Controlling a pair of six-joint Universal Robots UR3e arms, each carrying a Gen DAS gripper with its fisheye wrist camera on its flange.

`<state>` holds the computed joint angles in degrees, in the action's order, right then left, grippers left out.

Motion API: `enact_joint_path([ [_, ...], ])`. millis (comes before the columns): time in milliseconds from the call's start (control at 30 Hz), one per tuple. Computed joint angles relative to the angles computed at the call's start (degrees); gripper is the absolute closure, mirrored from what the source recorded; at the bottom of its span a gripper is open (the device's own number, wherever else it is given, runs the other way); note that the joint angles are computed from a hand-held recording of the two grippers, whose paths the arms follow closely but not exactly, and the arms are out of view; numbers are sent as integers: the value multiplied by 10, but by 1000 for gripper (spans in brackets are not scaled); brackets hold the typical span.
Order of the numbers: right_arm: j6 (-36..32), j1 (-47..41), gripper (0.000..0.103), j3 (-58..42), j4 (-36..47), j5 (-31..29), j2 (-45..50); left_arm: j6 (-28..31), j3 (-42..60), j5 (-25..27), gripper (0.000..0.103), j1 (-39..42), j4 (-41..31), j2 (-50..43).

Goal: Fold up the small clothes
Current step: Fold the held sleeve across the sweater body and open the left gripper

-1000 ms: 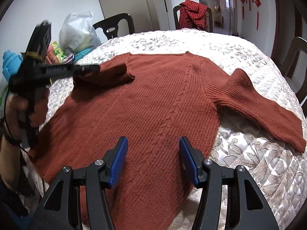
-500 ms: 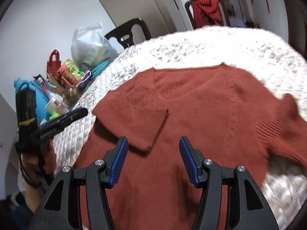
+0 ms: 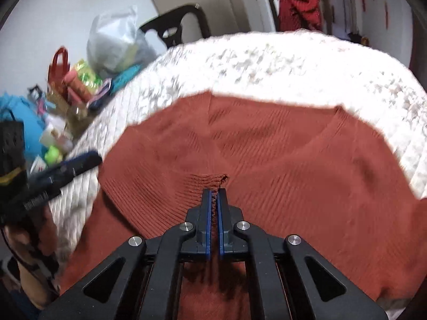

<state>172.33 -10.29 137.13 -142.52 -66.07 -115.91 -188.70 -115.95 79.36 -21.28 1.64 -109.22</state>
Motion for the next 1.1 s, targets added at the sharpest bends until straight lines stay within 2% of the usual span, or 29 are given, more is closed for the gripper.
enact_joint_path([
  [167,-6,-37,99,-7,-11,8,29,11,55,21,67,-19,-39,-46],
  [233,-20,-64,98,-5,15,32,46,16,54,30,67,-22,-37,-55],
  [300,-36,-92,98,19,25,57,8,20,38,32,67,-20,-19,-51],
  [433,-57,-113,98,33,83,61,-91,19,15,30,67,-15,-13,-27],
  [500,-59,-96,98,27,75,61,-86,16,23,35,67,-17,-14,-30],
  [667,-12,-5,98,-30,-48,-13,93,12,113,53,67,-23,-78,-75],
  [733,-10,-12,98,-37,-65,-5,127,12,144,52,67,-21,-106,-99],
  [767,-9,-19,98,-40,-64,2,132,15,138,54,67,-22,-90,-101],
  [833,-4,-20,98,-31,-53,-5,105,18,114,66,67,-29,-75,-89],
  [900,-20,-13,98,-2,-33,-26,39,21,62,61,66,-32,-46,-60],
  [1033,-75,-34,98,51,57,-6,-77,39,-41,81,62,-49,7,-2],
  [1067,-87,-48,96,68,79,0,-122,44,-60,68,62,-44,-4,15],
  [1100,-106,-68,95,70,138,4,-168,50,-83,52,61,-37,-7,31],
])
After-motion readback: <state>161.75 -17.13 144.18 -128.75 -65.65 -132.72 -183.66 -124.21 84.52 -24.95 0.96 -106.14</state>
